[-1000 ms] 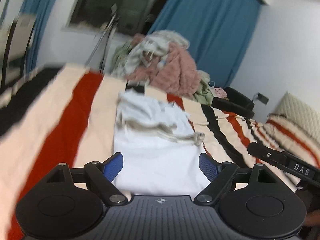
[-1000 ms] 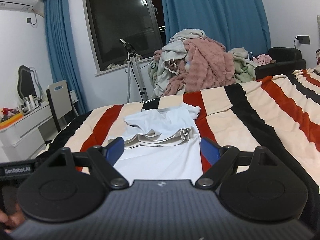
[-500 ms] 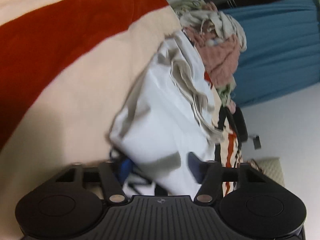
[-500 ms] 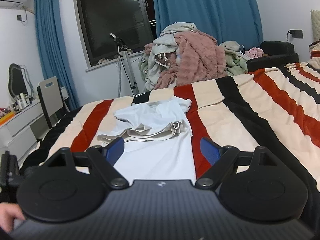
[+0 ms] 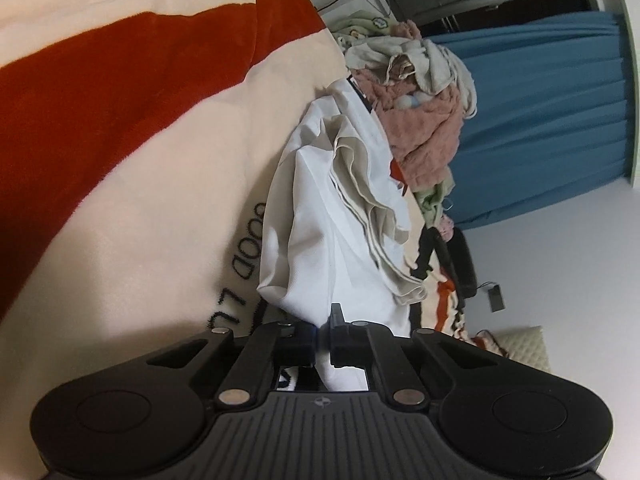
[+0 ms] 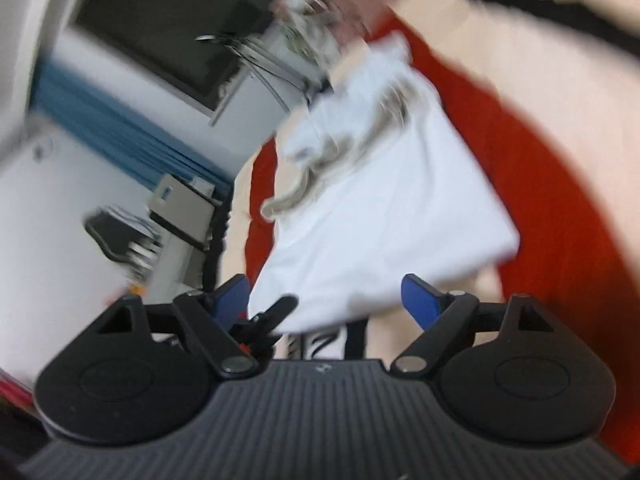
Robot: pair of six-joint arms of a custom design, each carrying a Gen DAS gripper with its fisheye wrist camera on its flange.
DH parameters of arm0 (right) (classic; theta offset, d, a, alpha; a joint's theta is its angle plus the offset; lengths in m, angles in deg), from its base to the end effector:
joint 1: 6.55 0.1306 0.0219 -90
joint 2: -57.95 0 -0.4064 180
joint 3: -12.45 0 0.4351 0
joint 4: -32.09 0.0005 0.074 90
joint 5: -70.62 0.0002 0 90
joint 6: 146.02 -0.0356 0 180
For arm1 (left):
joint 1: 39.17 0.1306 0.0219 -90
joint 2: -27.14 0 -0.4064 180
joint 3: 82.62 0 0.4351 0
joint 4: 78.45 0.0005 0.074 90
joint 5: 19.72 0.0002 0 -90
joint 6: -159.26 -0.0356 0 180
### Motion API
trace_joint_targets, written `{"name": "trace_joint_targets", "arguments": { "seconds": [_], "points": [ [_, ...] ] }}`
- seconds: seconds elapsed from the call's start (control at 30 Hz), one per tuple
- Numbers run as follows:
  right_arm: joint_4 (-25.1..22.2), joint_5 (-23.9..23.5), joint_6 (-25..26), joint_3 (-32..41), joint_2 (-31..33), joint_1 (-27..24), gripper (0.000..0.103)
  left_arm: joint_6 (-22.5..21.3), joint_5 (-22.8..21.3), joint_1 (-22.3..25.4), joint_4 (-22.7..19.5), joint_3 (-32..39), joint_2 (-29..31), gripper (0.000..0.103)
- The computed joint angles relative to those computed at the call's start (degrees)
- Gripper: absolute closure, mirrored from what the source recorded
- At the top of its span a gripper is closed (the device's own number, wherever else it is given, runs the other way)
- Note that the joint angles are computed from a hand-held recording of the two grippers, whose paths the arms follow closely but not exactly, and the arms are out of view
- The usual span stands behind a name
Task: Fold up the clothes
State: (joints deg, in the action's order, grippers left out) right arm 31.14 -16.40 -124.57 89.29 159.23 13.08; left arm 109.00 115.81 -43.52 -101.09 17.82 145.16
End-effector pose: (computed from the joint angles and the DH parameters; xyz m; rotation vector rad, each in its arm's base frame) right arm 0.5625 0.1981 0.3020 0.9175 1.9320 0.9008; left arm 0.6990 -0.0792 0.2939 -0.2729 2.3310 -1.2972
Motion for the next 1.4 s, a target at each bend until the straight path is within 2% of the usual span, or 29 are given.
{"name": "trace_joint_targets", "arguments": {
  "seconds": [0.07,0.13,0.2,0.27,0.3,0.37,0.43,0.53,0.63,0.8,0.9,1.03,1.1,1.17,1.27,1.4],
  "points": [
    [0.2,-0.5,-6.2,-0.7,0.8,-0.8,0.028,1.3,0.4,0.2,1.3,-0.6,-0.3,0.098],
    [1.0,-1.3,-11.3,-1.5,1.5,-1.6,0.030,2.4,0.7,0.3,2.5,-1.1,-0.5,0.098],
    [1.5,-1.4,-15.1,-2.1,2.2,-2.3,0.039,3.3,0.9,0.4,3.7,-1.5,-0.7,0.098],
    [1.0,-0.2,-16.6,-2.2,2.6,-2.6,0.062,3.1,0.7,0.3,4.2,-1.6,-0.7,0.098],
    [0.8,0.4,-17.4,-2.3,2.8,-2.8,0.068,2.9,0.6,0.3,4.2,-1.6,-0.7,0.098],
    [0.2,2.6,-16.3,-1.9,3.0,-2.6,0.087,2.5,0.6,0.2,4.5,-1.8,-0.8,0.098],
    [-0.2,4.9,-13.3,-1.6,2.7,-2.3,0.093,3.0,0.9,0.3,6.5,-2.6,-1.3,0.098],
    [-0.7,9.5,-5.2,-0.7,1.5,-0.8,0.095,2.8,1.5,0.6,9.9,-4.3,-2.9,0.099],
    [1.7,13.9,2.3,-1.7,-1.3,1.0,0.095,3.1,2.6,1.3,13.8,-7.2,-6.1,0.099],
    [5.7,19.6,10.6,-5.7,-7.9,5.0,0.095,0.9,4.7,3.1,17.7,-14.7,-14.5,0.099],
    [7.7,25.0,12.7,-9.5,-12.1,9.1,0.095,-0.9,6.0,4.8,19.0,-21.1,-21.2,0.099],
    [10.3,34.5,13.6,-15.4,-17.6,16.7,0.095,-3.3,8.7,7.6,19.3,-29.5,-30.0,0.099],
    [10.2,39.4,14.1,-16.9,-18.6,20.1,0.095,-3.4,10.1,8.6,19.7,-32.8,-33.3,0.099],
    [7.5,42.9,13.3,-17.1,-18.8,22.3,0.095,-4.8,10.0,8.8,18.9,-33.9,-34.3,0.099],
    [6.8,43.2,11.9,-16.7,-18.4,21.6,0.095,-4.9,9.5,8.2,18.7,-33.0,-33.7,0.099],
    [6.1,39.0,11.2,-12.8,-16.7,16.9,0.095,-3.6,6.0,5.5,17.9,-26.0,-28.9,0.098]
  ]
}}
